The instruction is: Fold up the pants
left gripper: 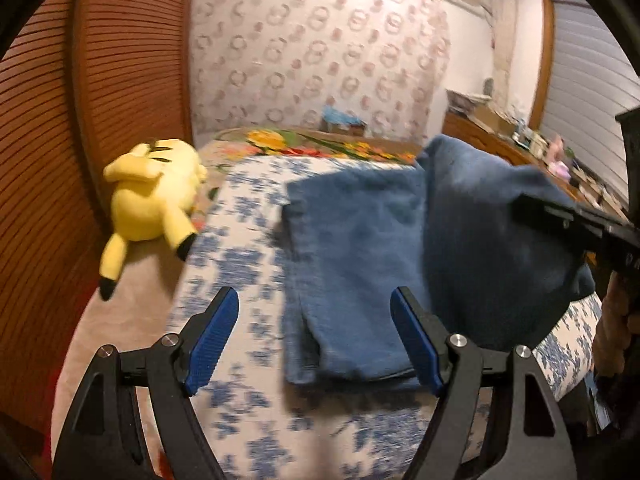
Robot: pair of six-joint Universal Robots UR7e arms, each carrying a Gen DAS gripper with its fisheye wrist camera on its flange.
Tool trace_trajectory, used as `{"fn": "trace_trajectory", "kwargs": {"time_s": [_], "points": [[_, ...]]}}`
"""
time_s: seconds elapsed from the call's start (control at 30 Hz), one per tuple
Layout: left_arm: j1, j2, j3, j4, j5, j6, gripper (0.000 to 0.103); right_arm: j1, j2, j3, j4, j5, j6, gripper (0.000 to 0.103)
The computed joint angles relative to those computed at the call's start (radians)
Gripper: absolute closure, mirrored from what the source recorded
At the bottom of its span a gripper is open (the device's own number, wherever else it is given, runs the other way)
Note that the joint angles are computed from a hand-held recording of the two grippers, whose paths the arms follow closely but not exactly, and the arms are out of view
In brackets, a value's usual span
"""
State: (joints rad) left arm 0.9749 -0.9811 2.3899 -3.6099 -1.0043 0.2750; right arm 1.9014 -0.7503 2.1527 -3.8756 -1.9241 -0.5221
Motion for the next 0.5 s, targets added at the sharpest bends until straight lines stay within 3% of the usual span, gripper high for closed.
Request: {"fn": "trace_trajectory", "kwargs": {"time_s": [0.5], "points": [[0.056,-0.103,0.029,-0.047,0.062,0.022,0.024,-0.011,0.093,-0.184,0.243,0.149,-0.075,0.090]]}}
